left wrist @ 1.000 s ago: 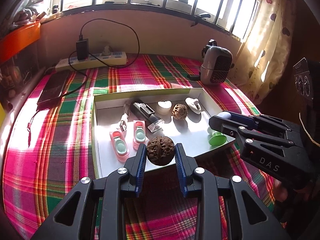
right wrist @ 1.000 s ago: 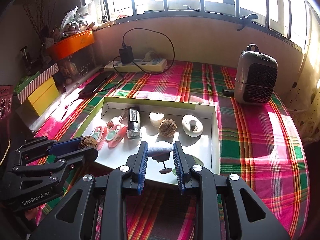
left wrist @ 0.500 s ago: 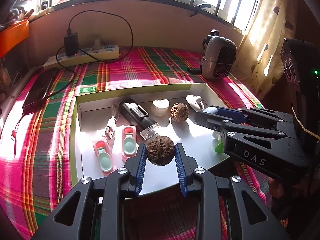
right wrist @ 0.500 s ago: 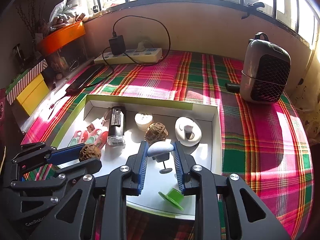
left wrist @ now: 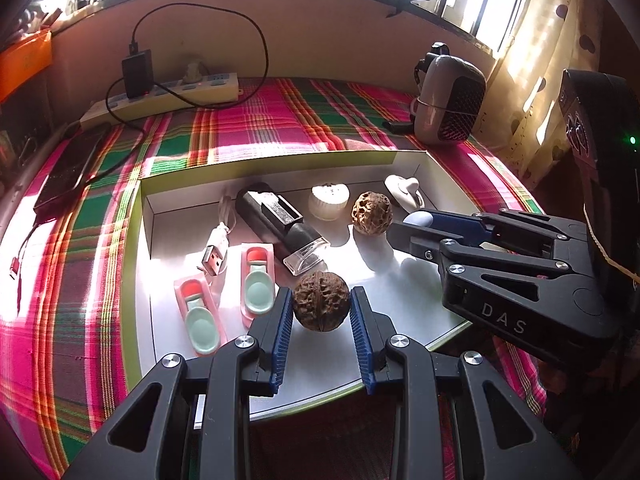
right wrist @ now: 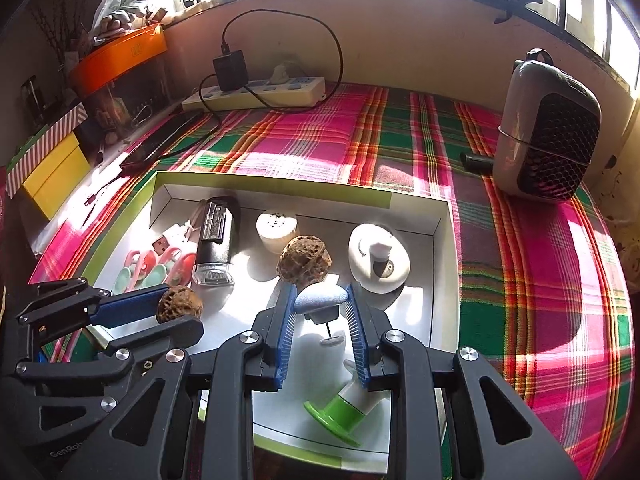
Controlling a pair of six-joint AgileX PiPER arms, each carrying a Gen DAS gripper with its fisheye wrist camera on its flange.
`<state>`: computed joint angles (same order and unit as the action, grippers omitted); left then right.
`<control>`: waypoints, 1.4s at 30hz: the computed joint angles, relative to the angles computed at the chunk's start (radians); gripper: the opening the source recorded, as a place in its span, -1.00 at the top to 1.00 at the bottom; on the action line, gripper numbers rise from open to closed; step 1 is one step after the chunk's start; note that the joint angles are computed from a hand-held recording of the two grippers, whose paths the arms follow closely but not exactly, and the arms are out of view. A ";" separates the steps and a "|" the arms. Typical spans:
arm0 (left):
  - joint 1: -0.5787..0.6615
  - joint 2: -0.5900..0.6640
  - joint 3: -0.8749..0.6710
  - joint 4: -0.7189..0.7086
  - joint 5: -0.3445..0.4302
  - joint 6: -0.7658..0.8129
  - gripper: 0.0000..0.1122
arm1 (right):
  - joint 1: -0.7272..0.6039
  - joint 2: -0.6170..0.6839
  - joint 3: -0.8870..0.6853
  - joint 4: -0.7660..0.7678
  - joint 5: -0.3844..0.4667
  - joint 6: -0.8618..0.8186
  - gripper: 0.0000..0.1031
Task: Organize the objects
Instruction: 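Carry the knob and the walnut into the box with both tools, then open both tools to release the knob and walnut in the box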
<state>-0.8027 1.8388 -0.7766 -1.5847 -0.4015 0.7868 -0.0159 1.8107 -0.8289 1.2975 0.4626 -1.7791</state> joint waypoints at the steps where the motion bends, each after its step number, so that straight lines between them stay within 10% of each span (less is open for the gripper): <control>1: 0.002 0.003 -0.002 -0.002 0.003 0.004 0.52 | 0.002 0.003 -0.001 -0.001 -0.004 0.000 0.48; 29: 0.017 0.012 -0.009 0.003 0.017 0.002 0.51 | 0.049 0.000 0.036 0.167 -0.072 -0.178 0.48; 42: 0.011 0.006 -0.004 -0.042 -0.008 0.026 0.47 | 0.037 -0.023 0.063 0.241 -0.062 -0.234 0.14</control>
